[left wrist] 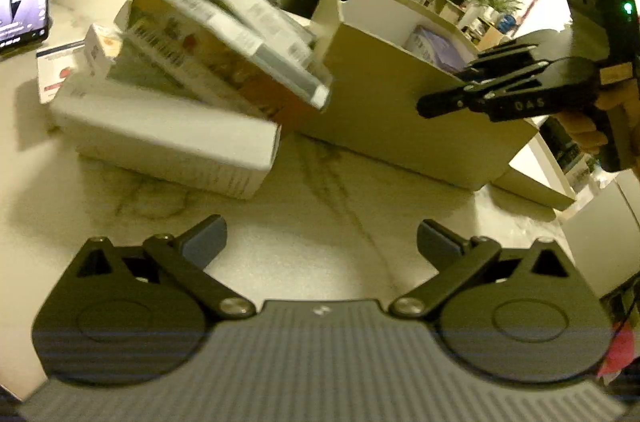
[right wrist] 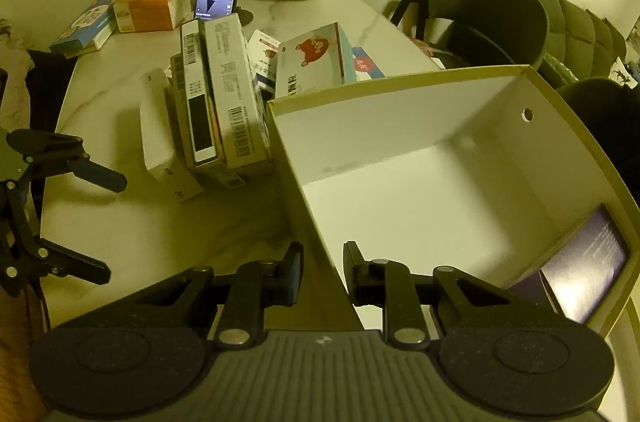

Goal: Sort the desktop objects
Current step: 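Move the left tool toward the pile of medicine boxes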

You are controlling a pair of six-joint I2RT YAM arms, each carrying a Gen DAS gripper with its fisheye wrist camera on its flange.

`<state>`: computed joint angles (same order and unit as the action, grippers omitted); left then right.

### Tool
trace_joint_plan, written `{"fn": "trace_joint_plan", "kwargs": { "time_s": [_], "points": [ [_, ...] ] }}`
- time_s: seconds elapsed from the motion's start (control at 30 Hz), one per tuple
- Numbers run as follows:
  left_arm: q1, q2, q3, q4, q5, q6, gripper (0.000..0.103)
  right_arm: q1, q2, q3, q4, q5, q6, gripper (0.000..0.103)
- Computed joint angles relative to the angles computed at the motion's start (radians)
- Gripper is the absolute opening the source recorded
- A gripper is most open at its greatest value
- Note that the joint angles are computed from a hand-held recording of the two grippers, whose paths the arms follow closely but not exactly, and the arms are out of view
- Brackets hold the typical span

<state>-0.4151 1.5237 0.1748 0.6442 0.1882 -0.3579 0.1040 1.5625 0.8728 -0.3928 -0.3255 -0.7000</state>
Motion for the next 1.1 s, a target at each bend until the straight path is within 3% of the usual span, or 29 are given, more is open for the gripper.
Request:
{"fn": "trace_joint_plan", "kwargs": {
  "time_s": [0.13, 0.4, 0.57, 0.77, 0.97, 1.07, 1.1],
  "points": [
    [-0.011, -0.069, -0.006, -0.016, 0.011, 0.071, 0.103, 0.01, -0.026, -0.014, -0.03, -0.004, -0.017, 0.024],
    [-0.061, -0.208, -0.001, -0.032, 0.009, 0.401, 0.103, 0.028, -0.149, -0.125, 0.007, 0.096, -0.041, 0.038],
    [-0.097, -0.109, 0.079, 0.063, -0.007, 0.66, 0.102, -0.014, -0.218, -0.159, -0.017, 0.107, -0.053, 0.038],
    [-0.101, 0.079, 0.257, 0.019, -0.014, 0.769, 0.094, -0.059, -0.292, -0.2, -0.028, 0.121, -0.06, 0.037],
    [-0.114, 0.19, 0.337, 0.016, -0.043, 0.777, 0.075, -0.119, -0.329, -0.236, -0.011, 0.107, -0.059, 0.037],
    [-0.101, 0.203, 0.369, -0.027, -0.021, 0.769, 0.046, -0.143, -0.326, -0.242, 0.0, 0.094, -0.045, 0.036],
    [-0.093, 0.206, 0.377, -0.042, -0.004, 0.764, 0.046, -0.146, -0.328, -0.245, 0.002, 0.09, -0.04, 0.035]
  ]
}}
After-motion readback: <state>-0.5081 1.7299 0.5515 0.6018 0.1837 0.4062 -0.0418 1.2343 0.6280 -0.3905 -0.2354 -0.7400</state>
